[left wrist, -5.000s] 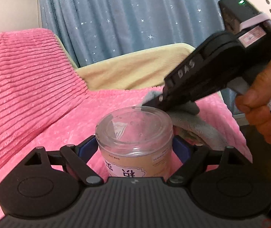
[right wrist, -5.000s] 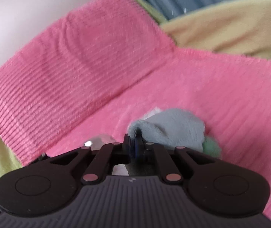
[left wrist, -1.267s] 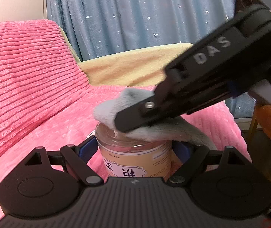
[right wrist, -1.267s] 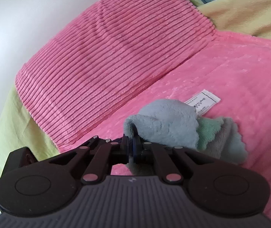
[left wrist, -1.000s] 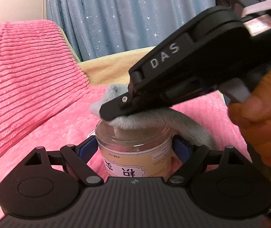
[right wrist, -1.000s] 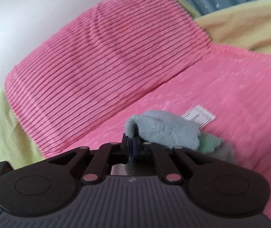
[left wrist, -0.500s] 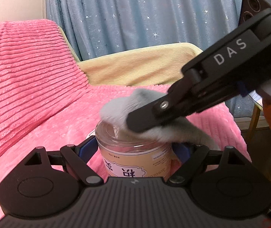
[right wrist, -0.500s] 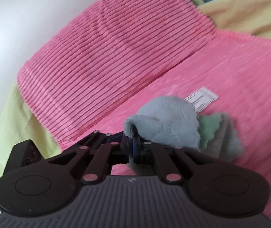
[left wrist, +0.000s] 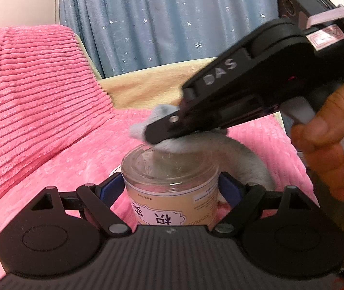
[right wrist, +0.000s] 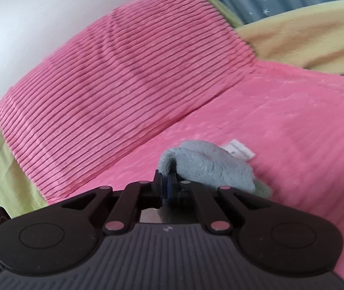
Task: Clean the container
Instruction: 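Rub the cloth around the jar rim and inner edge with the right gripper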
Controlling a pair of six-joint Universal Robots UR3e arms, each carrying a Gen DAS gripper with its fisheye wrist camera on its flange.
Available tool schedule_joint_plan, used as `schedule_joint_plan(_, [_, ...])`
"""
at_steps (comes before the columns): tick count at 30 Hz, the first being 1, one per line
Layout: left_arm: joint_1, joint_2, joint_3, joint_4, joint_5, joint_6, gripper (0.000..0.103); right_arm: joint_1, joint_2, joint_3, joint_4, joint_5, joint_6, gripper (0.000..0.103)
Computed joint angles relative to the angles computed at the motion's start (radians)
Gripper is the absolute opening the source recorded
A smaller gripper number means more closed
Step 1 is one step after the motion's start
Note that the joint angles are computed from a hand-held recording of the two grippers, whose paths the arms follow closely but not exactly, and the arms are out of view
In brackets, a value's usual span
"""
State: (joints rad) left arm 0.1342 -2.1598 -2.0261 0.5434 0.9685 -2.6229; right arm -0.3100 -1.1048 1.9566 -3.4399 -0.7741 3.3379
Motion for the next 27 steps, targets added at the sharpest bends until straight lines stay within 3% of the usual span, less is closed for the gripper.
schedule_joint_plan(6, [0.0,0.004,-0.001,-0.005,0.002,0.003,0.085,-0.052,-0.094,0.107,0.058,0.054,-0.057,0.001])
schedule_joint_plan(12, [0.005,0.007,0.0,-0.014,-0.003,0.002,0.085,-0.024,-0.088,0.094,0.096,0.114,-0.074,0.001])
schedule_joint_plan(21, [0.008,0.009,-0.006,-0.011,-0.005,0.003,0.085,0.052,0.031,-0.039,0.0,0.024,-0.004,0.0])
schedule_joint_plan(27, [0.004,0.01,-0.01,-0.005,-0.002,0.006,0.085,0.014,0.005,-0.012,-0.007,-0.019,0.002,0.0])
